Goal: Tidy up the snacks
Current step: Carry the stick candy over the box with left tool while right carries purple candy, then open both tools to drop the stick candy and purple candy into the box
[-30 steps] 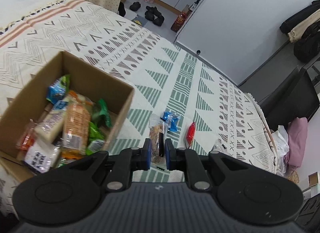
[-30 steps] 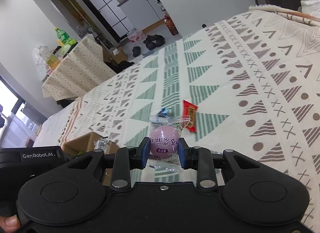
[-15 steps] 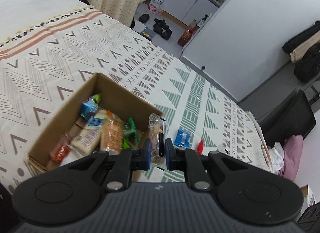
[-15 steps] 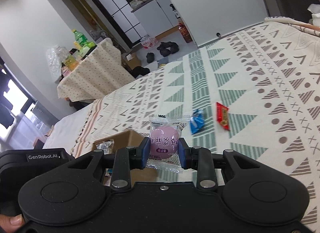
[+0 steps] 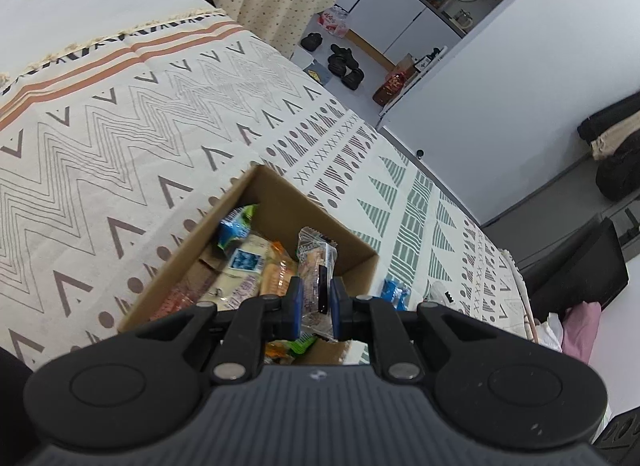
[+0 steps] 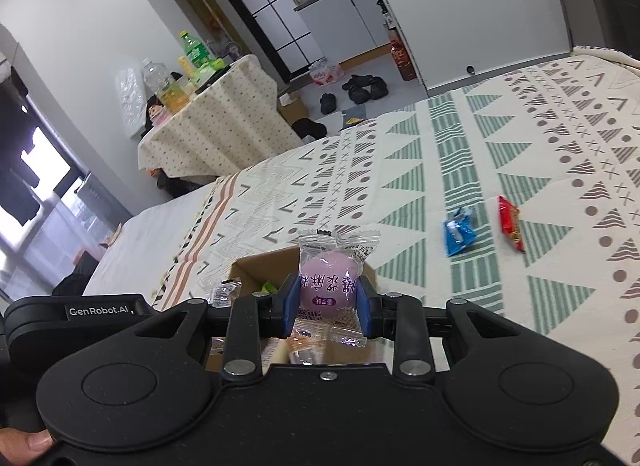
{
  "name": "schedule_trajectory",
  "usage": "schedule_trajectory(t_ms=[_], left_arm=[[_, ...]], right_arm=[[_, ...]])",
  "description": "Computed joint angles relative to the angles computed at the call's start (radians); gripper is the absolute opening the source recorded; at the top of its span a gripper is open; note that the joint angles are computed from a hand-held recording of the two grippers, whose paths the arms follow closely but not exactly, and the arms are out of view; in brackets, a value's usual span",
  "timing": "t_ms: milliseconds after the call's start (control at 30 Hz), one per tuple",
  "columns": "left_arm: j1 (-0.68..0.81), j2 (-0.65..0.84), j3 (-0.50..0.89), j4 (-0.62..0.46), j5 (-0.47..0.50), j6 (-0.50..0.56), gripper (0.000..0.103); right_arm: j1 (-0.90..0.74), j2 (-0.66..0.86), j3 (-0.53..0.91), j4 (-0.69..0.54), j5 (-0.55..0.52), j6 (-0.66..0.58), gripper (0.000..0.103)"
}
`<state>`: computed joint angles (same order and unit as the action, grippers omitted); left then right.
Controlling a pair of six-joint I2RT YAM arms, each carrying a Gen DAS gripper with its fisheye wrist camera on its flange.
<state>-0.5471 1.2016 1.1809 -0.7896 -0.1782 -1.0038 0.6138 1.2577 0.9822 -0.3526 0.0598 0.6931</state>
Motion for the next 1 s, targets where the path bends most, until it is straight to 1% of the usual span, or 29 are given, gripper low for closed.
schedule_trajectory(t_ms=[200, 367, 467, 533, 600, 700, 800, 1000], left_arm=[[0.079, -0.034, -0.061, 0.030, 0.058, 0.017, 0.013], [0.169, -0.054, -0.125, 0.067, 0.131, 0.039, 0.014], [0.199, -0.037, -0.128, 0.061, 0.152, 0.075, 0.019], [0.220, -0.033, -0.136, 0.065, 0.175, 0.087, 0.026], [0.244, -0.036, -0.153, 0.080, 0.204, 0.089, 0.040], [0.254, -0.040, -0.161, 0.080, 0.196, 0.095, 0.047], [0.263, -0.044, -0.168, 0.083, 0.202, 0.102, 0.051], [0.292, -0.047, -0.173, 0.077, 0.234, 0.116, 0.053]], right_arm=[[0.053, 0.069, 0.052, -0.006, 0.036, 0.007, 0.030], [0.085, 0.126, 0.102, -0.026, 0.060, 0.005, 0.030], [0.094, 0.158, 0.128, -0.035, 0.069, -0.001, 0.030], [0.100, 0.181, 0.146, -0.041, 0.077, 0.000, 0.030], [0.104, 0.201, 0.160, -0.047, 0.084, 0.002, 0.030], [0.107, 0.228, 0.180, -0.058, 0.094, 0.007, 0.030], [0.110, 0.258, 0.208, -0.069, 0.103, 0.006, 0.030], [0.114, 0.312, 0.270, -0.072, 0.116, 0.004, 0.030]])
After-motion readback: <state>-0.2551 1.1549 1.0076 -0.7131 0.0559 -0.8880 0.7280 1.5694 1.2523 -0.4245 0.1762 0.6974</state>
